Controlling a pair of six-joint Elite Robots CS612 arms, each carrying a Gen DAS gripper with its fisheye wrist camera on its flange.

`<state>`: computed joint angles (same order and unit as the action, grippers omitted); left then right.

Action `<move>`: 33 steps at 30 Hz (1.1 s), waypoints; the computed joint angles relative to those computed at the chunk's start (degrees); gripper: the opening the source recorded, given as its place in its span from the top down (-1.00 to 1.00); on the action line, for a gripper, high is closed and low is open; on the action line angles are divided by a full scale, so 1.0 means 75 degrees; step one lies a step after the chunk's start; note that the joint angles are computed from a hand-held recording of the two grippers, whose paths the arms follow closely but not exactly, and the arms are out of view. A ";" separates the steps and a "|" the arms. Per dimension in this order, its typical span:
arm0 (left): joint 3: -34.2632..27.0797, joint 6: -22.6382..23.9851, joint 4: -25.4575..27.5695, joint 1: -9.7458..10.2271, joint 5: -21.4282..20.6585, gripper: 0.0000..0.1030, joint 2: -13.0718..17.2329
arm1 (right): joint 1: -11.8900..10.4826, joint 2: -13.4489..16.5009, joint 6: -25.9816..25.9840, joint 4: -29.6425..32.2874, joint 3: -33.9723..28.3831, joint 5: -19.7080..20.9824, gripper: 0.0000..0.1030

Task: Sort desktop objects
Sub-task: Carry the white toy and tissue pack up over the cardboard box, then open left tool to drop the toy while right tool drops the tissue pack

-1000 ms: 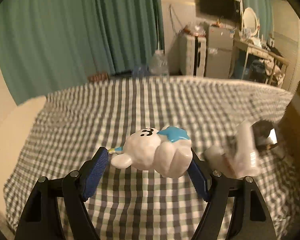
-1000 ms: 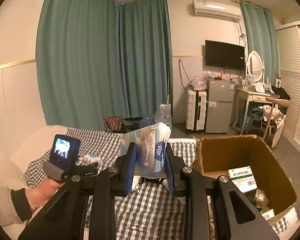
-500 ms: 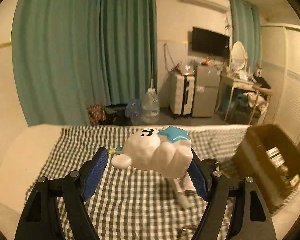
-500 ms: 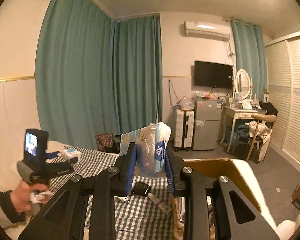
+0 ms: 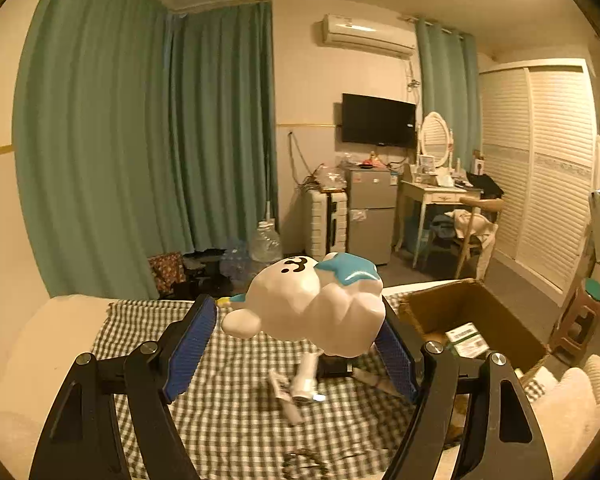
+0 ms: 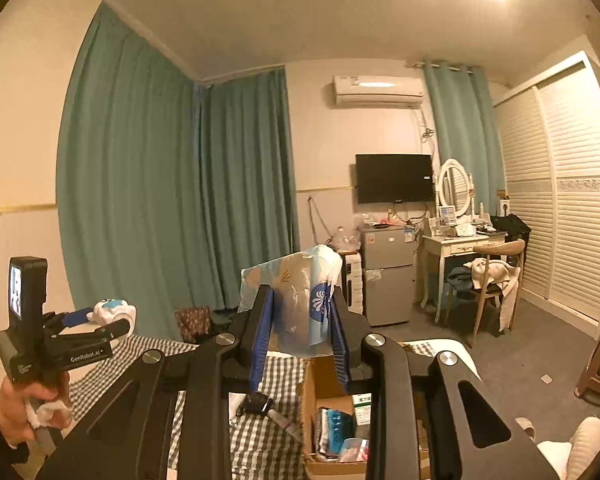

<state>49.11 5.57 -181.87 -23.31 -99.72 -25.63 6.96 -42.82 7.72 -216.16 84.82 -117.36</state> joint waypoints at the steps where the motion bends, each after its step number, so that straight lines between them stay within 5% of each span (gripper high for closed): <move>1: 0.0110 0.0019 -0.0055 -0.0042 -0.0002 -0.53 -0.0065 | -0.0028 -0.0060 0.0021 -0.0050 0.0109 -0.0018 0.48; 17: 0.0825 -0.0325 -0.0273 -0.0698 -0.0096 -0.53 -0.0421 | -0.0484 -0.0466 0.0590 -0.0566 0.1038 -0.0267 0.48; 22: 0.0625 -0.0125 -0.0096 -0.0912 -0.0110 -0.53 -0.0281 | -0.0727 -0.0514 0.0821 -0.0554 0.1262 -0.0066 0.48; 28: 0.0143 0.0229 0.0325 -0.1111 -0.0294 -0.54 0.0047 | -0.0850 -0.0279 0.0030 -0.0481 0.1174 0.0028 0.48; 33: -0.0373 0.0526 0.0819 -0.1256 -0.0368 -0.54 0.0403 | -0.1048 -0.0038 0.0282 -0.0256 0.0967 0.0460 0.48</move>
